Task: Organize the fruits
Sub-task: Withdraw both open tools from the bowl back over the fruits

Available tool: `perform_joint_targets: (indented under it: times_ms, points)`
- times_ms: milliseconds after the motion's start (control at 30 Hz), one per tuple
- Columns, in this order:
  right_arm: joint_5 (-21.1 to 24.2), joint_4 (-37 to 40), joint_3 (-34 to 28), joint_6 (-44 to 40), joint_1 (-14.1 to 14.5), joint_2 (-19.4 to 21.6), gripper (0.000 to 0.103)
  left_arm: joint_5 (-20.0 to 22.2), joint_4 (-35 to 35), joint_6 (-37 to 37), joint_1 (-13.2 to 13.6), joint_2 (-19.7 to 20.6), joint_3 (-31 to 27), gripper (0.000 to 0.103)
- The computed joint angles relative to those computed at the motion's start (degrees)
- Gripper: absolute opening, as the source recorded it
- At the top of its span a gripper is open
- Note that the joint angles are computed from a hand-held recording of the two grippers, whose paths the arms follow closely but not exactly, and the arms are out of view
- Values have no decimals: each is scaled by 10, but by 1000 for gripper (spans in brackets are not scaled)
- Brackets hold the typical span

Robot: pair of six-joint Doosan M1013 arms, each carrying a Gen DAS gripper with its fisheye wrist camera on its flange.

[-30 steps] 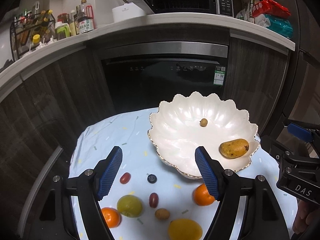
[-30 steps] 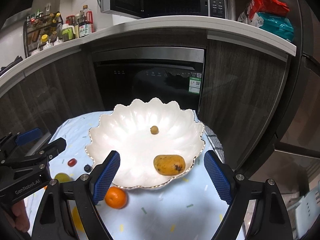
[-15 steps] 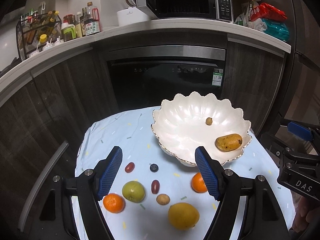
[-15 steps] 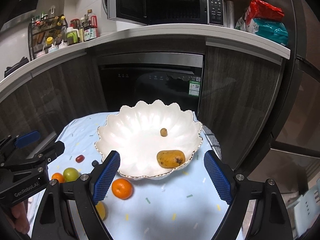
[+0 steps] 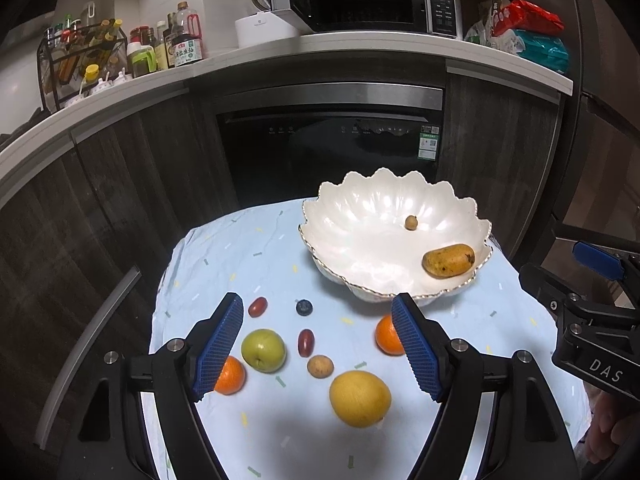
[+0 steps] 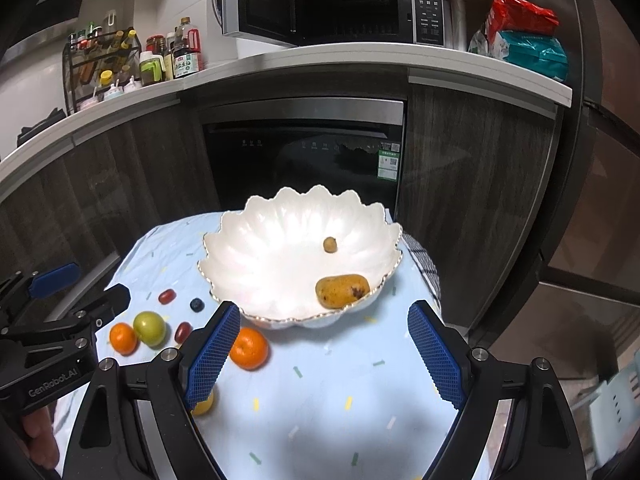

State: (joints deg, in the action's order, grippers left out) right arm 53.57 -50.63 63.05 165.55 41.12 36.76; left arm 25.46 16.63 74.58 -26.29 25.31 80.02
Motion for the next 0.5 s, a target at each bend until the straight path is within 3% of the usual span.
perform_joint_targets:
  times_ms: [500]
  points:
    - [-18,-9,40,10,7,-9,87,6,1,-11,-8,-3,31,80]
